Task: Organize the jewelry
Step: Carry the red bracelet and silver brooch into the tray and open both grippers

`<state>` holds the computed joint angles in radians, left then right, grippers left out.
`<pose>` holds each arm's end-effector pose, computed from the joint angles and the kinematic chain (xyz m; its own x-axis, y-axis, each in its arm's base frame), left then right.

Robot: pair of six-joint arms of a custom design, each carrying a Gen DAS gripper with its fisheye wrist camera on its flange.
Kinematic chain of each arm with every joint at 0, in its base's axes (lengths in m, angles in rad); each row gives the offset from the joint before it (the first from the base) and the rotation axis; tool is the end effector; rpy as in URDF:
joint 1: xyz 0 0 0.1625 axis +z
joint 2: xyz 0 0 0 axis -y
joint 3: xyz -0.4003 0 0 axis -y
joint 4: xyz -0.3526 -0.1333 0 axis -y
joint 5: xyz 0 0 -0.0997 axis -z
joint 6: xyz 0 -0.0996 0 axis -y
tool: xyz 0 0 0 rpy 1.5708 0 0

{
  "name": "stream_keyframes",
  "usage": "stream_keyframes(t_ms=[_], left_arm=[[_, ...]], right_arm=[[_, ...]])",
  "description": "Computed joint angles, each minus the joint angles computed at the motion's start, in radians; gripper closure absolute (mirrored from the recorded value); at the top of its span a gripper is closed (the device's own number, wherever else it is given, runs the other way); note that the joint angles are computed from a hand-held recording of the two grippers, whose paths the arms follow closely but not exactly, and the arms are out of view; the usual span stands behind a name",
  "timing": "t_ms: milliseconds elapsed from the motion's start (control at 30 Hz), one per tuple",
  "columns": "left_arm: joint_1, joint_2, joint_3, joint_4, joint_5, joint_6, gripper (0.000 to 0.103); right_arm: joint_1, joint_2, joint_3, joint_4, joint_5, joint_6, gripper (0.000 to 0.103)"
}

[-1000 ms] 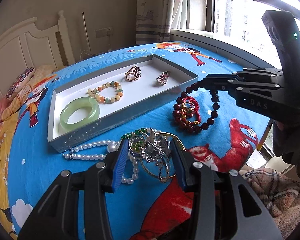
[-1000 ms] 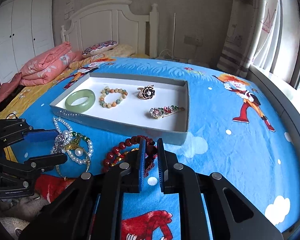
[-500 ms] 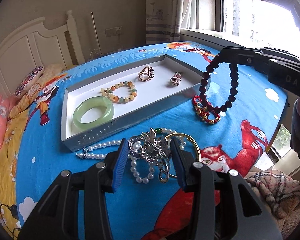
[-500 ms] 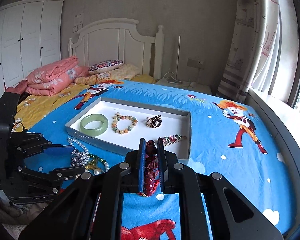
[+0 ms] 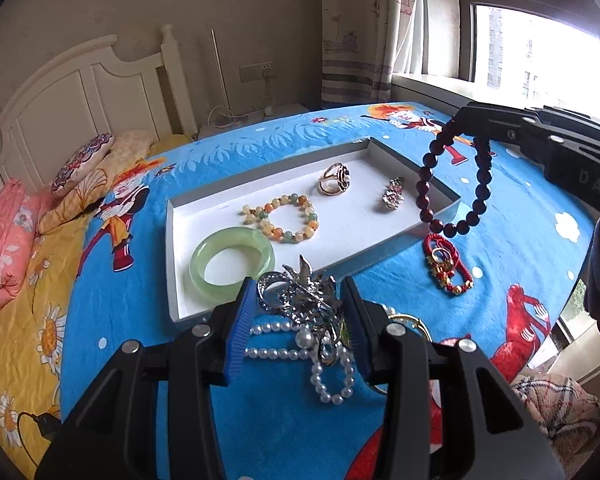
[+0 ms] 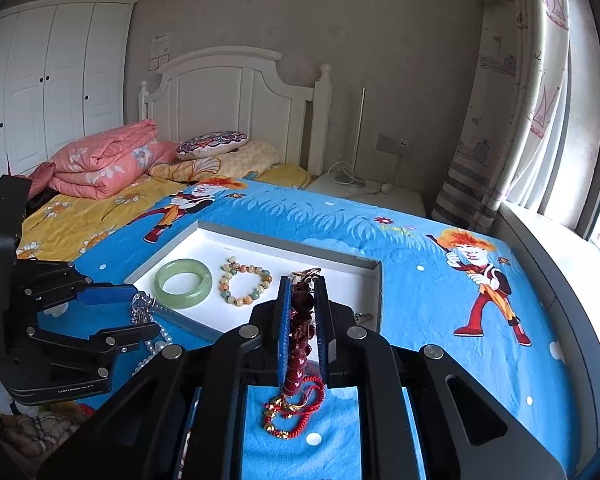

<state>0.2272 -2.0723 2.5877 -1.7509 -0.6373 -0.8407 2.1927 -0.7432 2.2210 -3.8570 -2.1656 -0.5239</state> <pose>-0.1361 -0.2504 0.2509 -0.6031 0.2679 -0.7514 0.7057 0.6182 -0.3460 0.3286 -0.3255 0.0974 -0.5860 -0.4134 0.6969 -0.8033 0.4094 -0.4326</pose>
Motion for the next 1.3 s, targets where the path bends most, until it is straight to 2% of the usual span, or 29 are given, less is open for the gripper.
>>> stream_keyframes(t_ms=[333, 600, 800, 1000, 1100, 1133, 1167, 1200, 1233, 1267, 1300], left_arm=[[0.110, 0.135, -0.039, -0.209, 0.068, 0.144, 0.061], [0.262, 0.308, -0.082, -0.517, 0.101, 0.354, 0.061], [0.376, 0.449, -0.138, -0.693, 0.126, 0.477, 0.061], [0.461, 0.552, -0.190, -0.802, 0.146, 0.540, 0.060], [0.494, 0.581, -0.214, -0.818, 0.147, 0.538, 0.060], [0.504, 0.586, -0.220, -0.821, 0.143, 0.538, 0.058], [0.510, 0.589, -0.224, -0.819, 0.141, 0.533, 0.053], [0.511, 0.589, -0.222, -0.823, 0.147, 0.532, 0.039], [0.506, 0.590, -0.213, -0.846, 0.160, 0.538, 0.027], [0.499, 0.590, -0.204, -0.864, 0.173, 0.545, 0.024], [0.493, 0.590, -0.199, -0.863, 0.182, 0.544, 0.023]], right_arm=[[-0.019, 0.037, -0.102, 0.073, 0.022, -0.017, 0.091], [-0.049, 0.080, -0.186, 0.172, 0.044, 0.003, 0.091], [-0.087, 0.117, -0.256, 0.255, 0.049, 0.025, 0.091], [-0.116, 0.139, -0.314, 0.306, 0.035, 0.030, 0.091], [-0.126, 0.146, -0.343, 0.341, 0.024, 0.029, 0.091], [-0.130, 0.149, -0.352, 0.343, 0.023, 0.024, 0.089], [-0.130, 0.155, -0.361, 0.338, 0.009, 0.021, 0.082], [-0.130, 0.159, -0.367, 0.336, -0.006, 0.022, 0.076], [-0.130, 0.159, -0.369, 0.335, -0.011, 0.025, 0.061], [-0.131, 0.157, -0.365, 0.325, -0.006, 0.023, 0.046], [-0.128, 0.159, -0.360, 0.304, -0.009, 0.014, 0.041]])
